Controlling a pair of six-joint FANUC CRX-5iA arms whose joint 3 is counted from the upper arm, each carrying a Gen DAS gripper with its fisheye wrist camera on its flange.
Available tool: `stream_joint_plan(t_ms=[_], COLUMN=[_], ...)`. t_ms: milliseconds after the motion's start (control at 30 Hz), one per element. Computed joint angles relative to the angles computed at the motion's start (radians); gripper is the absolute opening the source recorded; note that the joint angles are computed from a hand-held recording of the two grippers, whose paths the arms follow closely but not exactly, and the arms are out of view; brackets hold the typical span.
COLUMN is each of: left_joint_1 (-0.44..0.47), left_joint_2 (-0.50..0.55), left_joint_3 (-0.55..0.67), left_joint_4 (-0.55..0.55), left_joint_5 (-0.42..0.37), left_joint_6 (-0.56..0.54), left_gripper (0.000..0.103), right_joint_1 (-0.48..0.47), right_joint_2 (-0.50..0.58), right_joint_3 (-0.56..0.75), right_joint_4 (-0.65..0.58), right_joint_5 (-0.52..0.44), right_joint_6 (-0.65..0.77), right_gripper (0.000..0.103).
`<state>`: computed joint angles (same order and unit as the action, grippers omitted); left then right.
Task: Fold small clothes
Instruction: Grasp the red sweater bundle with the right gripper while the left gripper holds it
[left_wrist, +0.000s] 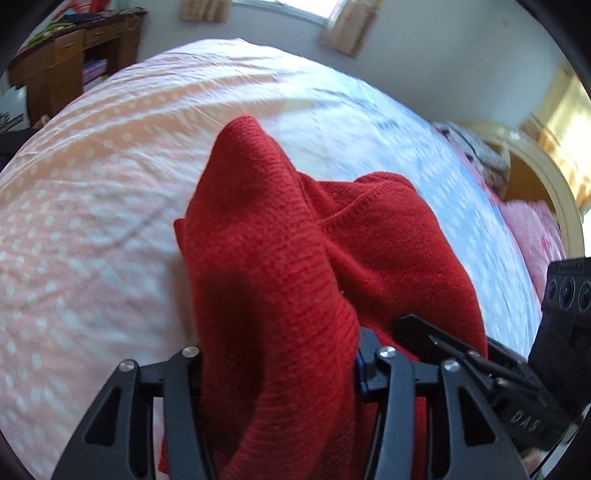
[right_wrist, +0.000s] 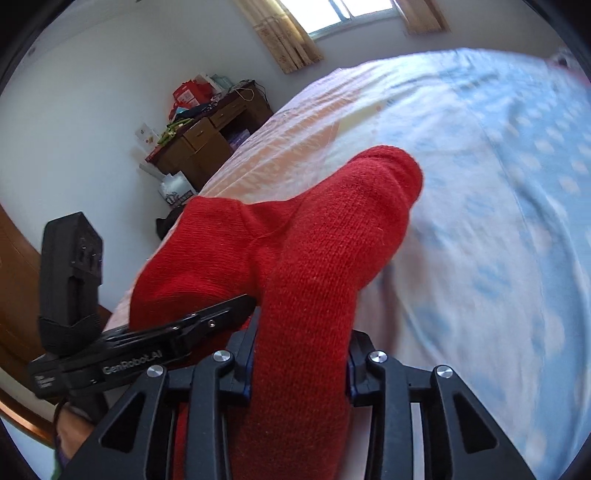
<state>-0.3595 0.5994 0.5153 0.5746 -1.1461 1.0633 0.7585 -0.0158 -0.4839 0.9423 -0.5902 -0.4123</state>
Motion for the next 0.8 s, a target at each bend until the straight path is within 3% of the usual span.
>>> stream_joint_plan(t_ms=[133,267,400,500,600,800], left_joint_1=[-0.017,-0.043,-0.081,-0.109,-0.103,-0.098], left_joint_2=[-0.076,-0.147,-0.195,-0.215,-0.208,-0.262], left_joint_3=[-0.093,-0.198,-0.262,-0.296,-0.296,-0.373], left_joint_4=[-0.013,-0.013,-0.048,-0.083,-0.068,-0.027], left_joint_5=[-0.045,-0.04,0.012,0.099,0.11,0.159], left_joint_6=[-0.053,-0.088,-0.081,-0.051,-0.052,-0.072], left_gripper=[0.054,0.064,0.083,0.091,0.087,0.055], right_joint_1=[0.095,0.207,0.334,0.351,0.345,0.395], right_joint_2=[-0.122,-0.241,-0.281,-0.283,-0.261,-0.183], right_joint_3=[-0.115,-0.221,-0.247,-0.271,-0.26,-0.168], right_joint_4=[-0.015,-0.005,-0.028,0.003,0.019,-0.04], right_joint_5=[-0.037,-0.102,-0.246,-0.261,-0.274,-0.423], right_joint_6=[-0.087,-0.209,-0.274,-0.37,-0.393,-0.313], right_gripper=[0.035,0.035,0.035,0.035,0.036,0.037])
